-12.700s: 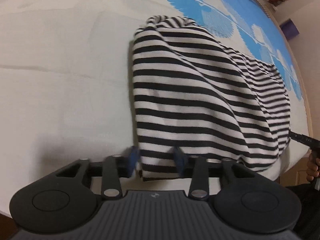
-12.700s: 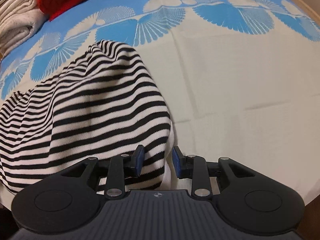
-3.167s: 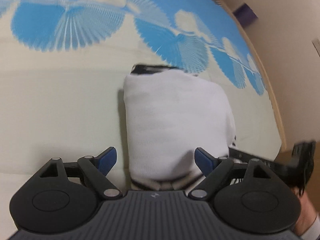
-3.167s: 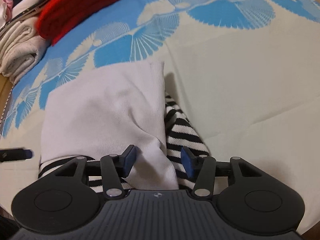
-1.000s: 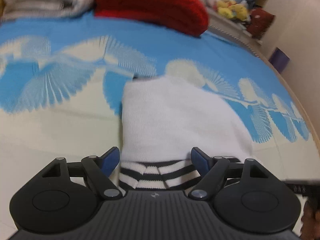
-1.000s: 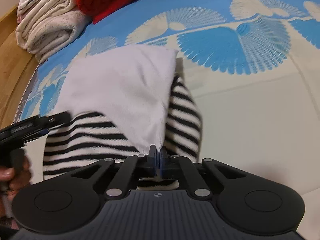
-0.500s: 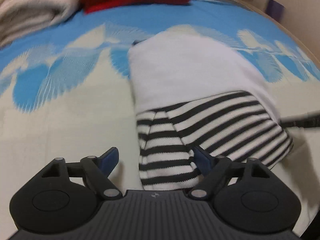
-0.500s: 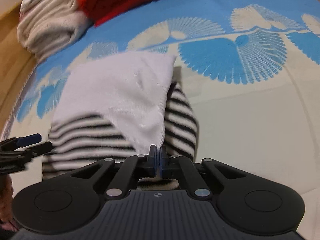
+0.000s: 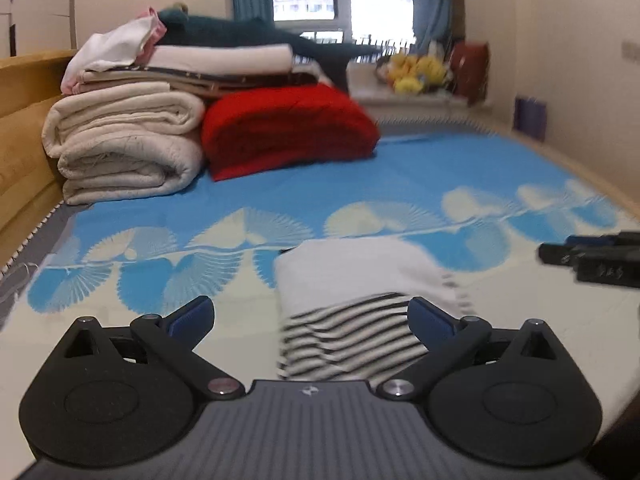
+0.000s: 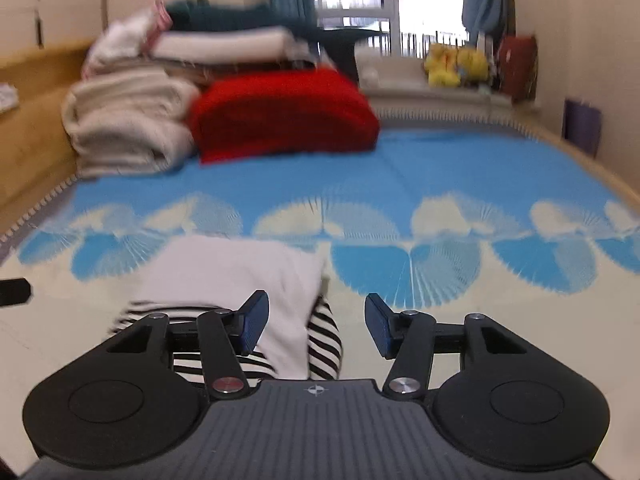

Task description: Fold small clothes

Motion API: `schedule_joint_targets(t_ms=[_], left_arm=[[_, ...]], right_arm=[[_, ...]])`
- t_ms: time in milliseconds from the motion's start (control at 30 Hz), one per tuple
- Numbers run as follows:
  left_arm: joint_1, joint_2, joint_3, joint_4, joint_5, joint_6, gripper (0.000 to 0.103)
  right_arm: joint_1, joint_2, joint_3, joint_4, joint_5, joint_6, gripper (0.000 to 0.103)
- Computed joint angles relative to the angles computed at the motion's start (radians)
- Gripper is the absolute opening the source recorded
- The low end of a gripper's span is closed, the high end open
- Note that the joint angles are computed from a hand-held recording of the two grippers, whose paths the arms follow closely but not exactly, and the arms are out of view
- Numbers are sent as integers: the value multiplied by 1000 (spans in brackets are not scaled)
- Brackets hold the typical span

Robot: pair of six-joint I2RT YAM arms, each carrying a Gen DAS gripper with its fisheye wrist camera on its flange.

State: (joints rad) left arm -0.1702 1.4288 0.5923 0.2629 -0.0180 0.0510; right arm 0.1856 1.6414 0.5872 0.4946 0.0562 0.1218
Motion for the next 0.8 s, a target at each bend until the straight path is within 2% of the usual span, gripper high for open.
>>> schedule_joint_targets(t_ms=[167, 267, 333, 367, 433, 533, 800], left_arm=[[-132, -262, -190, -104, -78, -157, 103], [-217, -258, -292, -34, -186, -255, 103], [-270, -154, -310, 24, -279, -291, 103], [-279, -110, -289, -6, -303, -324, 103], [-266, -56, -252, -41, -283, -398, 103], [-279, -22, -245, -8, -324, -377, 103], [-255, 38, -219, 44, -312, -359, 103]], right_arm=[[76, -338, -271, 12, 66, 9, 61], [118, -475, -383, -41, 111, 52, 61], [162, -504, -407, -98, 148, 98, 61], [186, -500, -411, -123, 176, 116, 61], [229, -458, -410, -113, 227, 130, 61], [241, -355, -393, -55, 225, 108, 61], [284, -242, -353, -8, 218, 160, 61]])
